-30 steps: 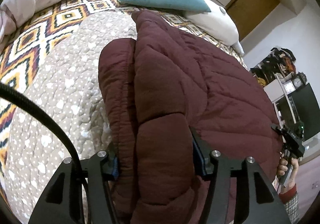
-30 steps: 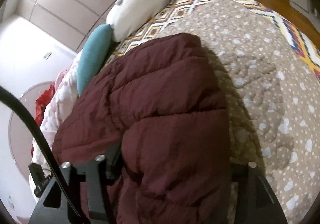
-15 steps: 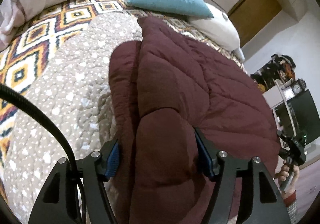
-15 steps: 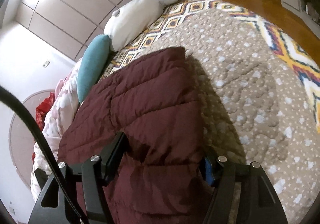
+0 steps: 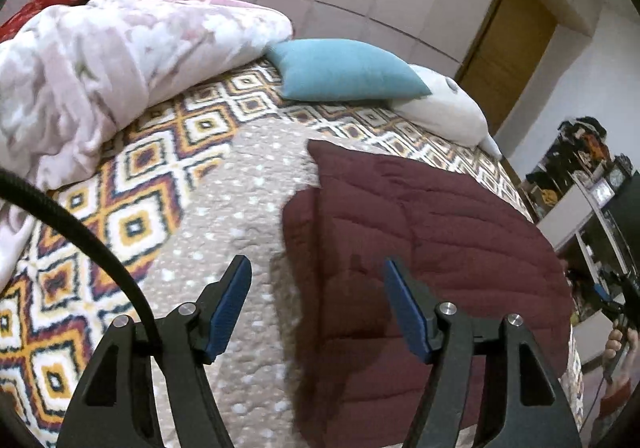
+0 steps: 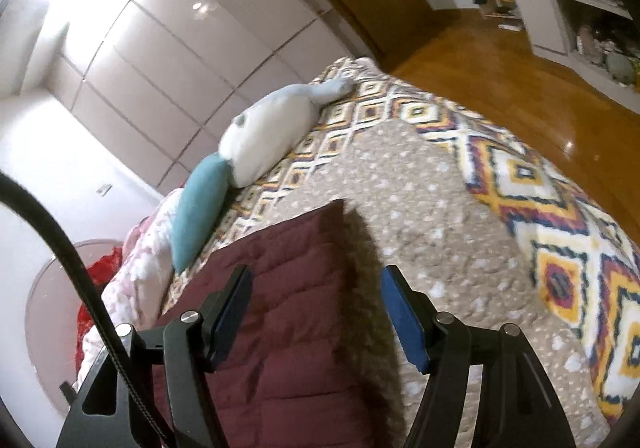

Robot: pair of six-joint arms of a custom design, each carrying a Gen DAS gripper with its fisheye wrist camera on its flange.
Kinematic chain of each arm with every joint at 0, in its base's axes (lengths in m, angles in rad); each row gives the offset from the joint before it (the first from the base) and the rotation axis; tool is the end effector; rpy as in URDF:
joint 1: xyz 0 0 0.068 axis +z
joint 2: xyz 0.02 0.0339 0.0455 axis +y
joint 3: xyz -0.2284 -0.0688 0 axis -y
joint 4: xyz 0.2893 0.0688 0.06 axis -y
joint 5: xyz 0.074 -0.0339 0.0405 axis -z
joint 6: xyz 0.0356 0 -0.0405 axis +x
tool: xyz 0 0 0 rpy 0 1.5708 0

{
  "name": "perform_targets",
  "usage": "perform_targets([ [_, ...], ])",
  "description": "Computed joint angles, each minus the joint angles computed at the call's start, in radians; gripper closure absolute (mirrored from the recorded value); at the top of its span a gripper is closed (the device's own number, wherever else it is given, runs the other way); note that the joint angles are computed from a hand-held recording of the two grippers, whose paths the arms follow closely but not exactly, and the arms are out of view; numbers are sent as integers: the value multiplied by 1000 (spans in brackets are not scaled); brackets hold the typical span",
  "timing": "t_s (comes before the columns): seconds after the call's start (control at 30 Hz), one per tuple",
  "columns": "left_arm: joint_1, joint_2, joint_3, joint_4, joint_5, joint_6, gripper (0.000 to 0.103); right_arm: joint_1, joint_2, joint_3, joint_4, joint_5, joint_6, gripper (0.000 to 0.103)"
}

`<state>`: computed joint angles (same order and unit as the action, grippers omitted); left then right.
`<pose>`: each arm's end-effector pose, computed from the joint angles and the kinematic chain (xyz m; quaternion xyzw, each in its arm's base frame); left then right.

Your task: Fold large clothes

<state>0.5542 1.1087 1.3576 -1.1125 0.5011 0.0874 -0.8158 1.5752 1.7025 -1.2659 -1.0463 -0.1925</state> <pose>0.2234 0.1182 0.3674 -0.1267 0.9041 -0.1150 0.3917 0.2546 -0.2256 0.3548 0.1575 0.8382 0.3376 0.3984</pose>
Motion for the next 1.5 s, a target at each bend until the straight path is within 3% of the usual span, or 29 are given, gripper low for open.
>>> perform_targets([
  [0.1,-126,-4,-32,57,-64,-69,36,93,-47,-43,-6,-17,10,32],
  [0.2,-258,41,-46,121,-167,-124,35,255,-110,-132,83,33,67,32],
  [0.3,-370,105,-79,217,-404,-135,33,375,-109,-186,198,105,135,32],
  [0.33,-388,137,-83,234,-461,-122,33,421,-90,-197,243,173,157,32],
  [0.47,-293,243,-91,285,-301,-186,15,459,-13,-252,374,235,199,39],
  [0.57,-265,266,-97,305,-261,-208,5,452,-1,-284,440,218,210,40],
  [0.73,-257,241,-83,257,-276,-224,6,491,-27,-253,376,330,179,40],
  [0.77,-248,210,-86,235,-289,-221,8,504,-59,-250,349,380,178,39],
  [0.93,-202,-19,-156,154,-302,-156,9,527,-285,-322,296,423,107,36],
  [1.07,-149,-295,-263,84,-361,-85,9,600,-460,-426,283,473,75,35],
  [1.23,-125,-603,-369,1,-448,-22,9,694,-513,-574,315,586,120,34],
  [1.33,-177,-716,-383,-57,-534,-29,9,704,-512,-624,340,616,126,31],
  [1.5,-426,-824,-379,-152,-790,-136,9,694,-601,-591,253,614,113,31],
])
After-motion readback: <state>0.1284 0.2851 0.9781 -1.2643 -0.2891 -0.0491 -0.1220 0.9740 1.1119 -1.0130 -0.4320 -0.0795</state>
